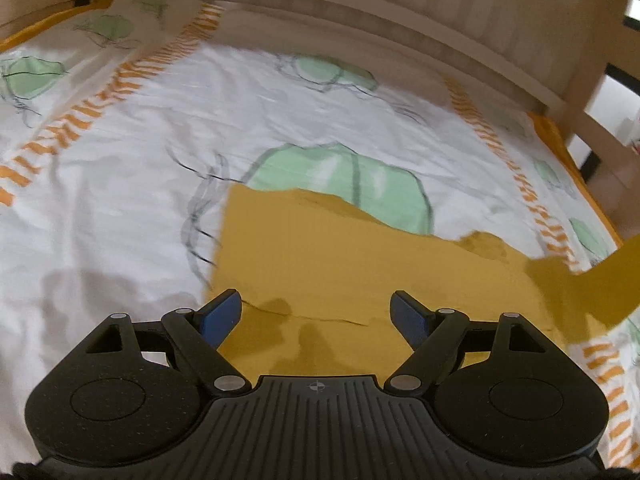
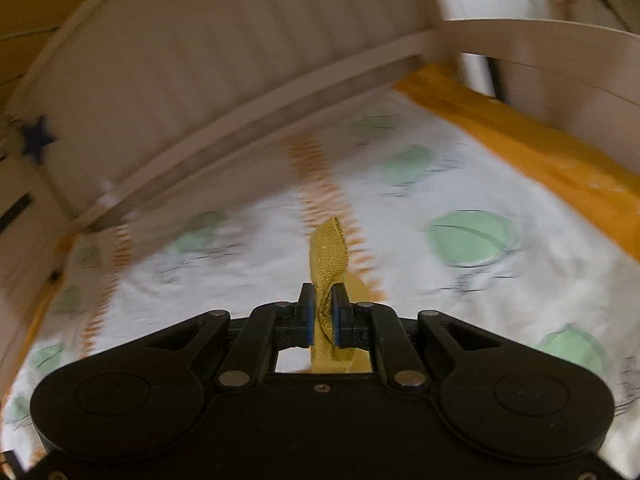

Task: Fold small clothes
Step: 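Lift the cuff with the right tool and fold it back along the body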

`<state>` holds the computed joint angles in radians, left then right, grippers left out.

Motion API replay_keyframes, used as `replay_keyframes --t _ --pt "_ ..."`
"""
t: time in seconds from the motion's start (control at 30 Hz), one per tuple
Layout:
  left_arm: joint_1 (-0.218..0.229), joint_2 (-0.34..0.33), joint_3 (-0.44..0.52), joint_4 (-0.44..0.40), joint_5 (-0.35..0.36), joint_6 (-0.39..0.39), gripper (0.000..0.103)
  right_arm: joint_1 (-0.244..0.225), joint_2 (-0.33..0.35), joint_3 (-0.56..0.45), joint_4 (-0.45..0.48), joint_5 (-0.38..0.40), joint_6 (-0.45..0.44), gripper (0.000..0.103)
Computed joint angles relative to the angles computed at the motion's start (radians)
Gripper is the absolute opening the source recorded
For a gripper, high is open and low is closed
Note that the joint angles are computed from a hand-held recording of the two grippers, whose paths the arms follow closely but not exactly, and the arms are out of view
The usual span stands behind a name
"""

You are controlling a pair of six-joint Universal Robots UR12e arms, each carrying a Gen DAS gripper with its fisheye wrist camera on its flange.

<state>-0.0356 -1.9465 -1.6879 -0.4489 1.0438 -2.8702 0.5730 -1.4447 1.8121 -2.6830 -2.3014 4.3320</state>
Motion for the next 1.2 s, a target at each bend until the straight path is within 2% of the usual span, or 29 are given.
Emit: replay_keyframes --t 0.17,0.3,0.47,0.7,0.8,1.0,1.1,1.2 --pt "0.029 -0.024 0.031 0.016 -0.008 -0.015 0.081 0.008 0.111 -0.131 -0.118 0.094 -0.126 0.016" --pt "0.047 -0.042 0.046 0.04 -0.018 -0.02 0.081 0.002 0.208 -0.222 -0.218 0.204 -0.182 0.016" --pt "0.069 -0.065 0.049 0.067 -0.04 -0.039 0.081 -0.003 0.33 -0.34 -0.275 0.323 -0.233 0.016" --pt "0.094 -0.087 0.055 0.064 -0.067 -0.077 0.081 0.012 0.49 -0.514 -0.262 0.422 -0.284 0.016" --pt "0.099 -0.091 0.056 0.067 -0.076 -0.095 0.081 0.012 0.541 -0.557 -0.25 0.473 -0.272 0.016" --pt "0.102 -0.094 0.058 0.065 -0.078 -0.102 0.081 0.02 0.61 -0.627 -0.194 0.519 -0.269 0.018" --pt "0.102 -0.095 0.057 0.07 -0.079 -0.103 0.081 0.019 0.633 -0.635 -0.202 0.538 -0.246 0.025" --pt "0.102 -0.095 0.057 0.064 -0.078 -0.1 0.081 0.018 0.645 -0.637 -0.221 0.552 -0.246 0.025"
